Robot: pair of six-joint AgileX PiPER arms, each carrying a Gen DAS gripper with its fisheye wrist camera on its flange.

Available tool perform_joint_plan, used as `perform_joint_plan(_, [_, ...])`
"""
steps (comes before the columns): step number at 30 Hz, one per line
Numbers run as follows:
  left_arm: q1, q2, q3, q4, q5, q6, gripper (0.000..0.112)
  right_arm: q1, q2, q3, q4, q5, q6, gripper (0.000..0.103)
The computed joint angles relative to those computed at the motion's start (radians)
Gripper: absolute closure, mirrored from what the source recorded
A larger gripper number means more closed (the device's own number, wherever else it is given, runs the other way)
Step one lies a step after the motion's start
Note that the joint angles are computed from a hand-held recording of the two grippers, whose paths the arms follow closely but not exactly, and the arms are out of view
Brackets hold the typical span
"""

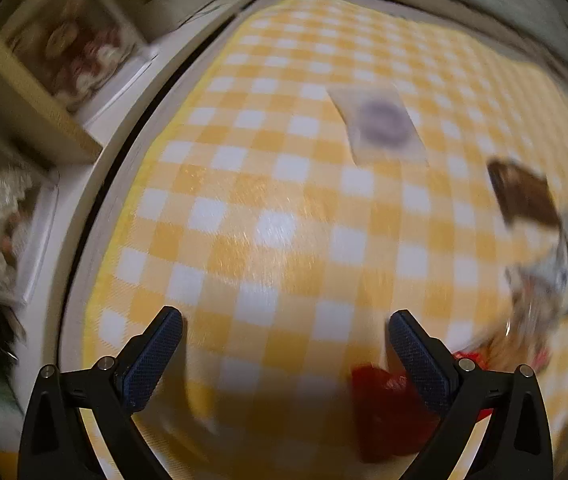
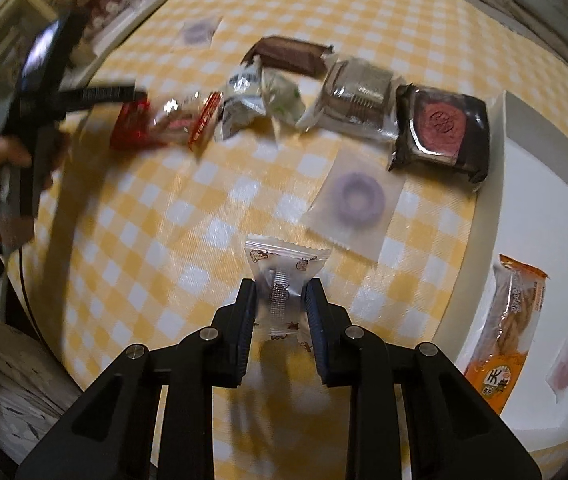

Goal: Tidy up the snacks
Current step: 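Grasp the red cracker pack with the left tool while the right tool grasps the wrapped candy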

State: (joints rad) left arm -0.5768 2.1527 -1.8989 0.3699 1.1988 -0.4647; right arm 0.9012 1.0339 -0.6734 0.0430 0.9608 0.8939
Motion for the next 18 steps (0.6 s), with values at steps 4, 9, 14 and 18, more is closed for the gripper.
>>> perform_joint_plan(4, [-0.015,-0.066,0.104,-0.020,-0.036,0.071,0.009,-0.038,-0.025,-0.012,-0.020,0.029,-0.004,0.077])
perform_joint_plan(9, [-0.046,-0.150,0.186,-0.057,-0.054,0.148,0.009,-0.048,-0.079,-0.025,-0.049,0.062,0.036,0.077])
perform_joint_plan(14, [-0.099,-0.225,0.198,-0.126,-0.052,0.221,0.009,-0.007,-0.104,-0.055,-0.104,0.088,0.105,0.077])
perform_joint_plan(18, [-0.140,-0.261,0.192,-0.182,-0.070,0.254,0.014,0.032,-0.130,-0.070,-0.142,0.113,0.162,0.077])
